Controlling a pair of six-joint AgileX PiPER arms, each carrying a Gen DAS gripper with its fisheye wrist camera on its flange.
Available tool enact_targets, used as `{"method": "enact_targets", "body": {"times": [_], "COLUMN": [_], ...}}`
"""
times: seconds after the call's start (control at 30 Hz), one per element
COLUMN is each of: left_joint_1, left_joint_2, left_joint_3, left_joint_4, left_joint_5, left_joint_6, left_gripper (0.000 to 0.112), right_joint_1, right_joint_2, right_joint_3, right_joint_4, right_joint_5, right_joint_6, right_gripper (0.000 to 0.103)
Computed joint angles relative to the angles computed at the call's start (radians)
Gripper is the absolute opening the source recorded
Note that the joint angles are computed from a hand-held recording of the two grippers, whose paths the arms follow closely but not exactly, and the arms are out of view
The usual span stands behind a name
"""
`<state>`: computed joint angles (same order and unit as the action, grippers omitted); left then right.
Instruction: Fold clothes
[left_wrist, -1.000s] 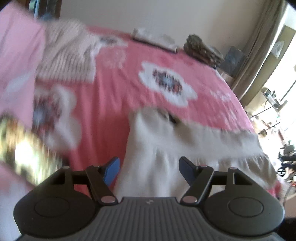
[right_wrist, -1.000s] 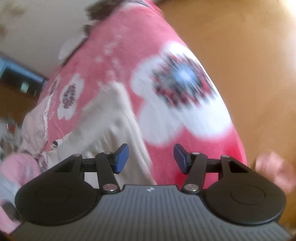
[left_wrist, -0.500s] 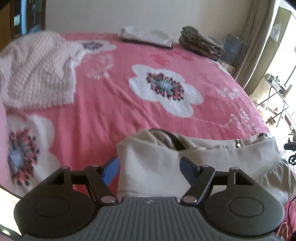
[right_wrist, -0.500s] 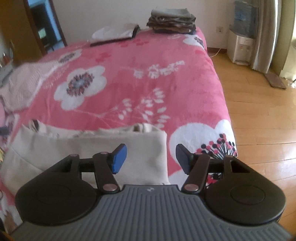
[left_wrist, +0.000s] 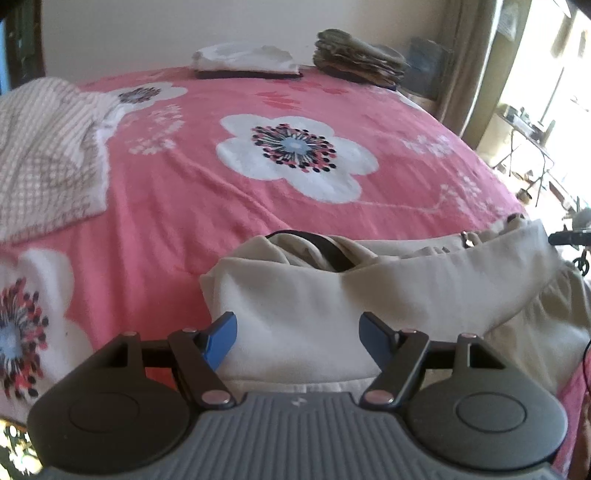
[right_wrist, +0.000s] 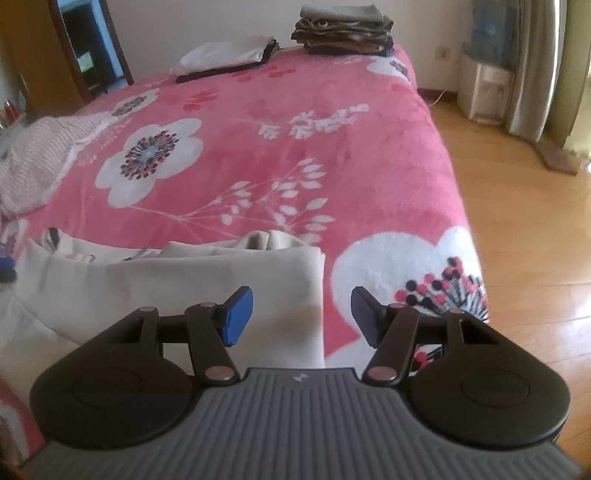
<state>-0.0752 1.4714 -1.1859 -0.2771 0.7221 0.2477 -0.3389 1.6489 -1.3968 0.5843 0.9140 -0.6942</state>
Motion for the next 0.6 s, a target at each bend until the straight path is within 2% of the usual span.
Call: {"method": "enact_targets", "body": {"times": [0.2, 0.37, 0.53, 0.6], "left_joint_1": [0.050, 0.052, 0.100, 0.111], "left_joint_2": [0.070, 0.054, 0.050, 0.074], "left_joint_3": [-0.040, -0.024, -0.019, -0.036], "left_joint_4": [-0.075, -0.015, -0.090, -0.111], "left_joint_5": [-0.006, -0.029, -0.008, 0.018], "left_joint_6": [-0.014, -0.069, -0.015, 0.000], "left_gripper": [0.073, 0.073, 0.072, 0.060], "right_joint_1": [-0.009, -0.007, -0.026, -0.034], "right_joint_2": [0.044, 0.077, 0.098, 0.107], "right_joint_3": [-0.032, -0.056, -0.069, -0.073], "right_joint_4": [0.046, 0.055, 0.092, 0.108], "right_joint_5": [0.017, 0.014, 0.035, 0.050], "right_joint_6": [-0.004, -0.001, -0.011, -0.023], "right_gripper": [0.059, 0.059, 0.059, 0.060]}}
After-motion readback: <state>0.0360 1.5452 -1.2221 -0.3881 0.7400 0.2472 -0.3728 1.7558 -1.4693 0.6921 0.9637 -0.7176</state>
